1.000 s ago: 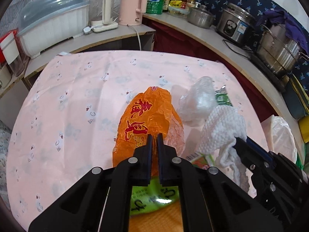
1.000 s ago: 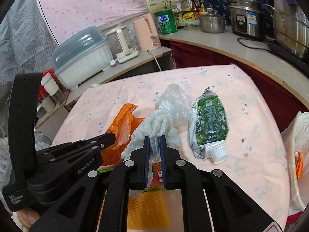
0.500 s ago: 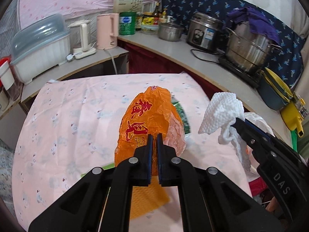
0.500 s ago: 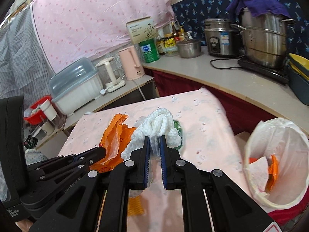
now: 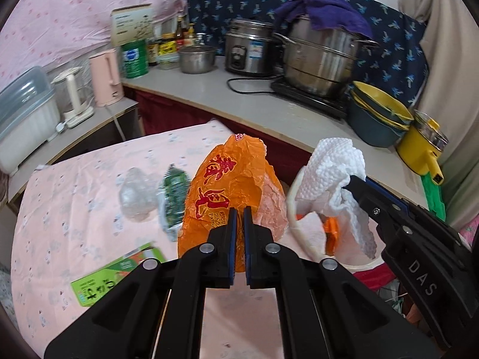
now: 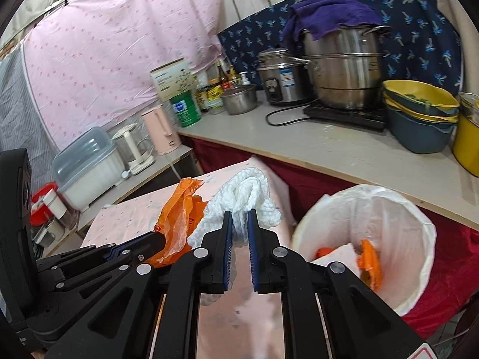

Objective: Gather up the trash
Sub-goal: 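Carry the tissue with the right gripper while the left gripper carries the orange bag to the bin, then open both grippers over the bin to drop the tissue and orange bag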

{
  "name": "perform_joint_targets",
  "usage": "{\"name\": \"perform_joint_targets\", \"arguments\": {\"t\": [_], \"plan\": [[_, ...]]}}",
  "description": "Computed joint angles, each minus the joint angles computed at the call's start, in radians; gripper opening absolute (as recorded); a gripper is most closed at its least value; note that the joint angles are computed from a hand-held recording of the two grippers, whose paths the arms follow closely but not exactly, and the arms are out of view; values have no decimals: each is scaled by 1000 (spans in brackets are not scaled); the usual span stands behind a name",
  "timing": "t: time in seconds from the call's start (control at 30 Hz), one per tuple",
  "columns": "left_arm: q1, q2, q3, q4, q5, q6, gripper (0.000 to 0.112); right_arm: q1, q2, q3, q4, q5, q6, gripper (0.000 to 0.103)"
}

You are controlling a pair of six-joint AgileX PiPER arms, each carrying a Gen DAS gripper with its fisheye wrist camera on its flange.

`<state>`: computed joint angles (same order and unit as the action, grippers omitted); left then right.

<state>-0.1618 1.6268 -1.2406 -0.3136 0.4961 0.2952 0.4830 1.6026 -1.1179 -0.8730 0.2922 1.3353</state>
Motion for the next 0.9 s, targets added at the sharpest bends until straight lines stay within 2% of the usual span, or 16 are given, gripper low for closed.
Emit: {"name": "perform_joint_targets", "arguments": {"t": [0.37,0.77,0.9], "plan": [[-217,80,-96,146,5,-159,4,-192,-124,168,-27,-68,36,10],[-320,213,-228,118,52,-150,4,-369,-165,252,98,-142,-95,10],[-346,248,-253,188,32,-224,10,-394,-156,255,146,-153,-143,10]]}}
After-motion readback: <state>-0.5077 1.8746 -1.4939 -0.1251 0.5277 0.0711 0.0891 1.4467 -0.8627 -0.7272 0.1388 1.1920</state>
